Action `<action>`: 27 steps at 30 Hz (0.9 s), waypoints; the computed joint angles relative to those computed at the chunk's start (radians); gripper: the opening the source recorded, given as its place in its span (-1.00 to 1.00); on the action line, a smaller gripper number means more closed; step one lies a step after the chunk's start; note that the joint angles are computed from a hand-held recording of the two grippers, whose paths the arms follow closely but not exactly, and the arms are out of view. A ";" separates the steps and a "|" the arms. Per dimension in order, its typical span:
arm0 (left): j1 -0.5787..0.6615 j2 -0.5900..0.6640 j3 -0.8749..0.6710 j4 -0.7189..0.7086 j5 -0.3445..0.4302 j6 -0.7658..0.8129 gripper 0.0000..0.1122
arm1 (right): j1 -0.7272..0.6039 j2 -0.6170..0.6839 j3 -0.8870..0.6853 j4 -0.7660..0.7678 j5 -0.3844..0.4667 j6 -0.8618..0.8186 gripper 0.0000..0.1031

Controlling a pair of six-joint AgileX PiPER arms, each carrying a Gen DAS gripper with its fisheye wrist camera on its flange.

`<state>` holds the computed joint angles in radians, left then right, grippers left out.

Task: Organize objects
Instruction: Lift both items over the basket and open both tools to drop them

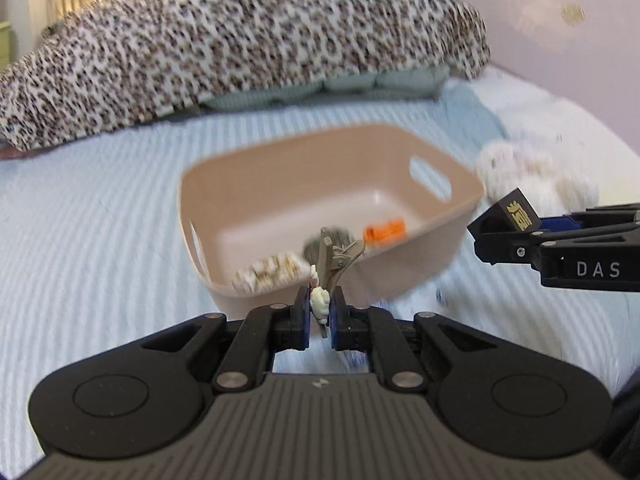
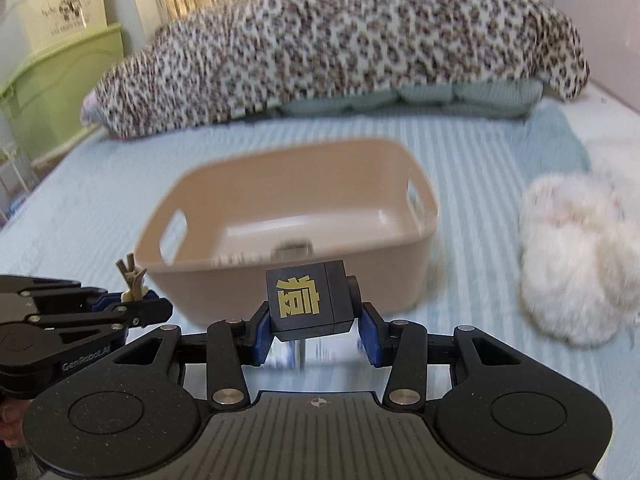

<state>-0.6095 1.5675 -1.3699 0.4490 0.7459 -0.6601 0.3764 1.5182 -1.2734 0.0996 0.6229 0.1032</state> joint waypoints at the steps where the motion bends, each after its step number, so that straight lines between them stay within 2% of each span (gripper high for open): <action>1: 0.005 0.009 -0.024 0.013 0.006 -0.006 -0.82 | -0.005 0.006 -0.023 0.003 0.000 -0.006 -0.20; 9: 0.080 0.178 -0.255 0.047 0.070 0.009 -0.82 | -0.023 0.138 -0.227 -0.018 0.003 -0.008 -0.20; 19: 0.134 0.473 -0.552 0.043 0.225 0.020 -0.82 | -0.008 0.408 -0.508 -0.083 0.078 0.017 -0.20; 24: 0.143 0.532 -0.607 0.005 0.267 0.048 -0.81 | 0.000 0.504 -0.578 -0.114 0.113 0.032 -0.20; 27: 0.146 0.523 -0.601 -0.015 0.271 0.055 -0.79 | -0.007 0.547 -0.629 -0.083 0.172 0.001 -0.19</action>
<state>-0.4638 2.0910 -1.9708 0.4345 1.0172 -0.6050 0.3694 2.0654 -1.9028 0.0169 0.7951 0.1045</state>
